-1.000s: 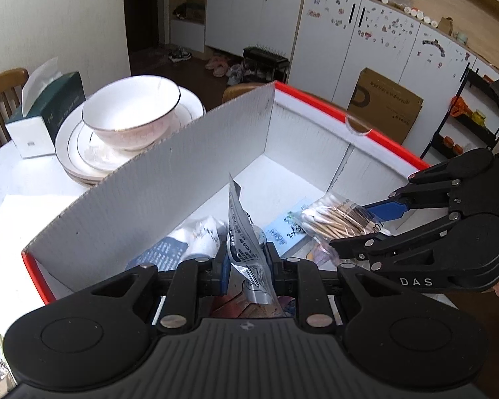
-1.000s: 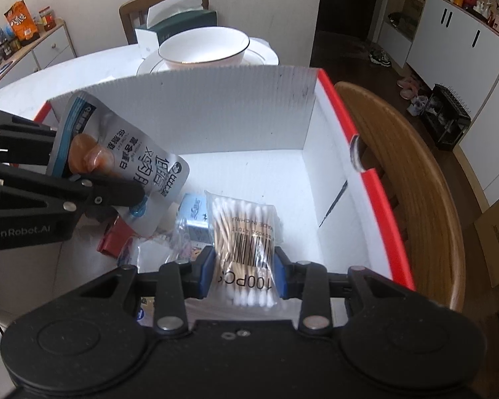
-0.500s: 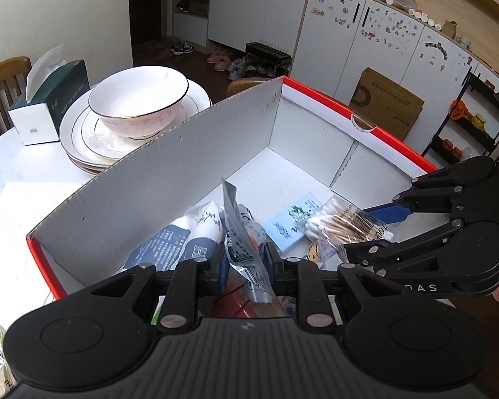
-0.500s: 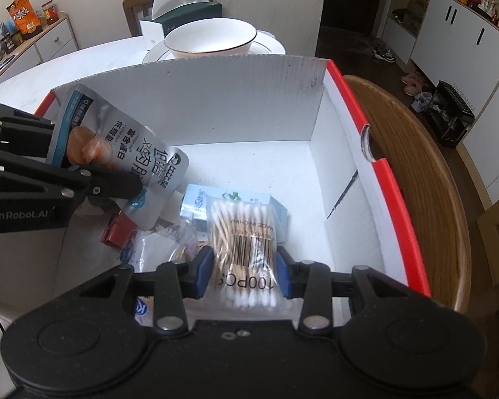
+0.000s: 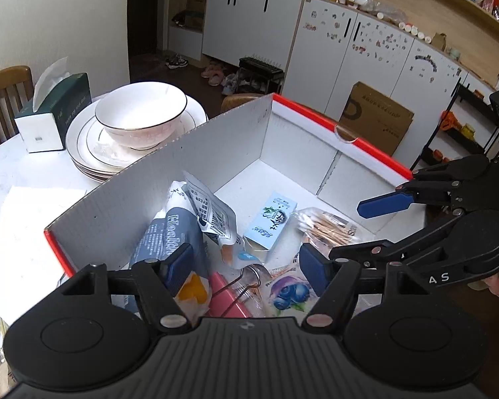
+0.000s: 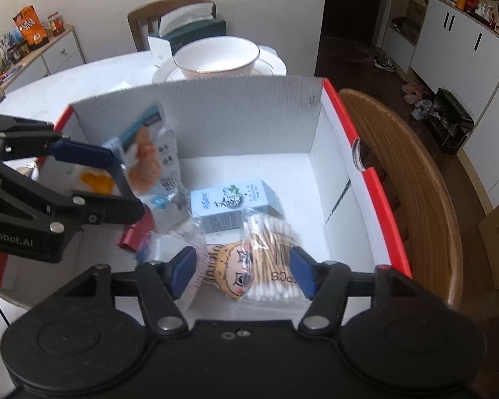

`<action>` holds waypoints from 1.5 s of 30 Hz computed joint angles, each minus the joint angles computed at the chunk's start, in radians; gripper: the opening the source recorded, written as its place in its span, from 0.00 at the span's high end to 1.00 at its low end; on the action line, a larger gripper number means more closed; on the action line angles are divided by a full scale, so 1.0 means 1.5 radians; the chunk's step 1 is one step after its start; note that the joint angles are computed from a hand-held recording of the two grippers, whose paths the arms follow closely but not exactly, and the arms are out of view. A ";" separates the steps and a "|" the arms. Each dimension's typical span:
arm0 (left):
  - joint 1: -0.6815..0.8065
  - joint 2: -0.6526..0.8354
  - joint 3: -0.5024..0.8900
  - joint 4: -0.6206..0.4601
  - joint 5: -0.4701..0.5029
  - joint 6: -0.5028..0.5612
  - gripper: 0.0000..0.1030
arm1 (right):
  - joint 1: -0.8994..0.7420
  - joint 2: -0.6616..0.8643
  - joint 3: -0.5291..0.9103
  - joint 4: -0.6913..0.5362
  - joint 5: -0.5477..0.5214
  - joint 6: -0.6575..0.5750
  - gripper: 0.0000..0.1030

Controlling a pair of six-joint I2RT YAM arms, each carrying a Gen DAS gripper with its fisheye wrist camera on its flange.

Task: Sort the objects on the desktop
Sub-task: 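Open both tools to release the pouch and swab pack inside, then withdraw both tools from the box toward the gold foil bag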

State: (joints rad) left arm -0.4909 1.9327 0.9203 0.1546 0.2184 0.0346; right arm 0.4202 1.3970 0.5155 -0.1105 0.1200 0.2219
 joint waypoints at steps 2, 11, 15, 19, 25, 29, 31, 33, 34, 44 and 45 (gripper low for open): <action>0.005 -0.018 -0.019 0.009 0.008 -0.002 0.33 | 0.009 -0.019 0.000 -0.011 0.005 0.006 0.40; 0.038 -0.134 -0.126 0.054 0.026 -0.003 0.33 | 0.077 -0.120 -0.001 -0.066 0.039 0.060 0.40; 0.068 -0.200 -0.175 0.054 0.047 0.004 0.33 | 0.131 -0.147 0.010 -0.086 0.068 0.102 0.40; 0.108 -0.271 -0.220 0.039 0.070 0.024 0.33 | 0.202 -0.144 0.034 -0.100 0.113 0.150 0.39; 0.198 -0.385 -0.276 -0.014 0.123 0.069 0.33 | 0.300 -0.099 0.088 -0.112 0.178 0.223 0.37; 0.280 -0.449 -0.294 -0.073 0.171 0.118 0.33 | 0.357 -0.050 0.132 -0.111 0.208 0.264 0.35; 0.326 -0.472 -0.296 -0.105 0.198 0.144 0.33 | 0.381 -0.020 0.158 -0.110 0.220 0.280 0.34; 0.377 -0.490 -0.297 -0.136 0.230 0.176 0.33 | 0.401 0.010 0.184 -0.108 0.230 0.292 0.34; 0.404 -0.494 -0.295 -0.153 0.245 0.197 0.33 | 0.410 0.026 0.198 -0.107 0.234 0.297 0.33; 0.667 -0.452 -0.262 -0.307 0.376 0.431 0.25 | 0.476 0.186 0.336 -0.110 0.262 0.338 0.32; 0.688 -0.441 -0.256 -0.319 0.382 0.454 0.24 | 0.480 0.200 0.350 -0.112 0.262 0.341 0.32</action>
